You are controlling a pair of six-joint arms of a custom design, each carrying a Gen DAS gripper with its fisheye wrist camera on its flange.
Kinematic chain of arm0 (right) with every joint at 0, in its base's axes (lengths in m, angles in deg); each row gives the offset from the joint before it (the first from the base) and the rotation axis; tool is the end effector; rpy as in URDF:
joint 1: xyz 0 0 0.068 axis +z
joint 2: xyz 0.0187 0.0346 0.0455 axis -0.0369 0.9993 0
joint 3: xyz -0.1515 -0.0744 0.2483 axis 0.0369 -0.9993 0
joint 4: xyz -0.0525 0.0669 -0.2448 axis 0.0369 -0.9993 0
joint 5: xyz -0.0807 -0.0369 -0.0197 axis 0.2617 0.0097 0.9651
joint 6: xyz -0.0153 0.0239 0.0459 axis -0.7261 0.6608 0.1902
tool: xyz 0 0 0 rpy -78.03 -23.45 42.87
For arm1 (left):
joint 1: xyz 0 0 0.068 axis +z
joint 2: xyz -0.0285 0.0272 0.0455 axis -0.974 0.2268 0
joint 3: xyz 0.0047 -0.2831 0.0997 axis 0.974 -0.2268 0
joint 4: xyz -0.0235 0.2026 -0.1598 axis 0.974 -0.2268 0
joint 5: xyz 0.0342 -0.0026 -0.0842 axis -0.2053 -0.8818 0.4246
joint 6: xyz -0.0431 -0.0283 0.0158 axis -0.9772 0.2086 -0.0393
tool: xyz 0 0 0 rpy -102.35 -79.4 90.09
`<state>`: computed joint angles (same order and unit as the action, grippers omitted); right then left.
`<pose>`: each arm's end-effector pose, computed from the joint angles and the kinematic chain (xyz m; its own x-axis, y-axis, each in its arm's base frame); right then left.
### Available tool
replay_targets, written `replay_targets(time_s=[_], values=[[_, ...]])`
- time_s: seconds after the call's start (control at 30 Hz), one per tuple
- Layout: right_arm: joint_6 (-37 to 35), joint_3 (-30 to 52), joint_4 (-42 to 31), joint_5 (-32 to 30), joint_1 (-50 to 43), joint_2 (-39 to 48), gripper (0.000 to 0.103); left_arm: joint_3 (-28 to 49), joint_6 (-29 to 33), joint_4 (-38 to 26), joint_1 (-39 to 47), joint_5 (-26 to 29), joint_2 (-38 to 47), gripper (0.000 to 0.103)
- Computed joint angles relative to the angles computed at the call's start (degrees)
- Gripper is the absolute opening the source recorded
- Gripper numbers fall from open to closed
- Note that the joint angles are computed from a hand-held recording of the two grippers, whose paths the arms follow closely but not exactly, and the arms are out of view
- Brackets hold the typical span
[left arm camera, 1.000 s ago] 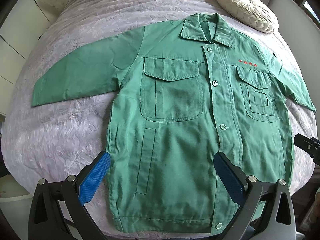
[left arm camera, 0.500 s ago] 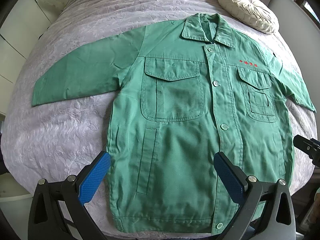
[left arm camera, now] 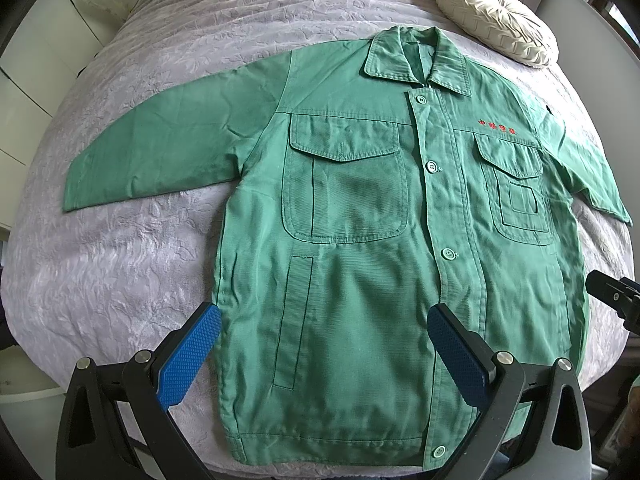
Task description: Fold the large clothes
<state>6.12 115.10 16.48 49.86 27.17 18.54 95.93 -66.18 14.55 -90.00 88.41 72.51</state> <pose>0.1909 0.1024 0.2679 -0.8263 0.5392 -0.1629 0.5359 0.8416 0.0674 0.2888 -0.0677 0.2282 -0.9017 0.3711 -0.2220 0.3764 0.9263 0.0199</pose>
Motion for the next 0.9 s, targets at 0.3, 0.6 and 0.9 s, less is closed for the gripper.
replay_targets(time_s=[0.3,0.6,0.9], values=[[-0.1,0.4,-0.1,0.0,-0.2,0.3,0.103,-0.1,0.2,0.1,0.3,0.1,0.1,0.103],[0.4,0.2,0.1,0.0,0.3,0.7,0.103,-0.1,0.2,0.1,0.3,0.2,0.1,0.103],[0.4,0.9,-0.2,0.2,0.7,1.4,0.103,0.1,0.2,0.0,0.3,0.2,0.2,0.103]])
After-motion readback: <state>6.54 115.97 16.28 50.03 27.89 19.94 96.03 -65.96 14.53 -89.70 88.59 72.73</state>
